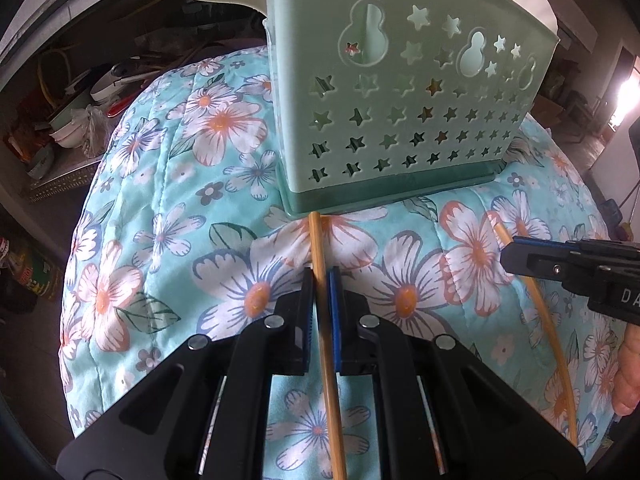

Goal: Organize utensils
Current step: 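Grasp a wooden chopstick with the right tool while the left tool holds its chopstick, then lift both held chopsticks up above the green holder with both tools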

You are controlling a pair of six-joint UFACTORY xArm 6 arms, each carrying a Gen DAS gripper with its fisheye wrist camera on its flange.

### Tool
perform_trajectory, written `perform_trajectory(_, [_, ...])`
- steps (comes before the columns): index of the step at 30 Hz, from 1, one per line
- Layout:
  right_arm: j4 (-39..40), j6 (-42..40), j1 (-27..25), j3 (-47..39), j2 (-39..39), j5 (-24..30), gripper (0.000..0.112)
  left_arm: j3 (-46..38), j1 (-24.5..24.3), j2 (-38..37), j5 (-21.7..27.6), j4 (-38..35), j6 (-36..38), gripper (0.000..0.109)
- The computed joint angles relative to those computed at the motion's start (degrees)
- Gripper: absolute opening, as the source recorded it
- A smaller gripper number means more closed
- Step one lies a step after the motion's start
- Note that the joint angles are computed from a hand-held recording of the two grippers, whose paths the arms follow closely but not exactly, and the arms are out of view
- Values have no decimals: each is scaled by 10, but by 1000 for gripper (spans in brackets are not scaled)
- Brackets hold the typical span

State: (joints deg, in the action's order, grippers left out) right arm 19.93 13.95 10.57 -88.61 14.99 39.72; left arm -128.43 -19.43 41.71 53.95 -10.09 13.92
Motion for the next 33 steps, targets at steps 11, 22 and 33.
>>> perform_trajectory(11, [-4, -3, -4, 14, -42, -25, 6, 67, 1, -53, -42, 2, 9, 6])
perform_trajectory(22, [-22, 11, 4, 32, -75, -59, 6, 125, -5, -107, -76, 9, 7, 6])
perform_trajectory(33, [-30, 12, 2, 80, -136, -105, 6, 144, -3, -143, -86, -31, 34, 6])
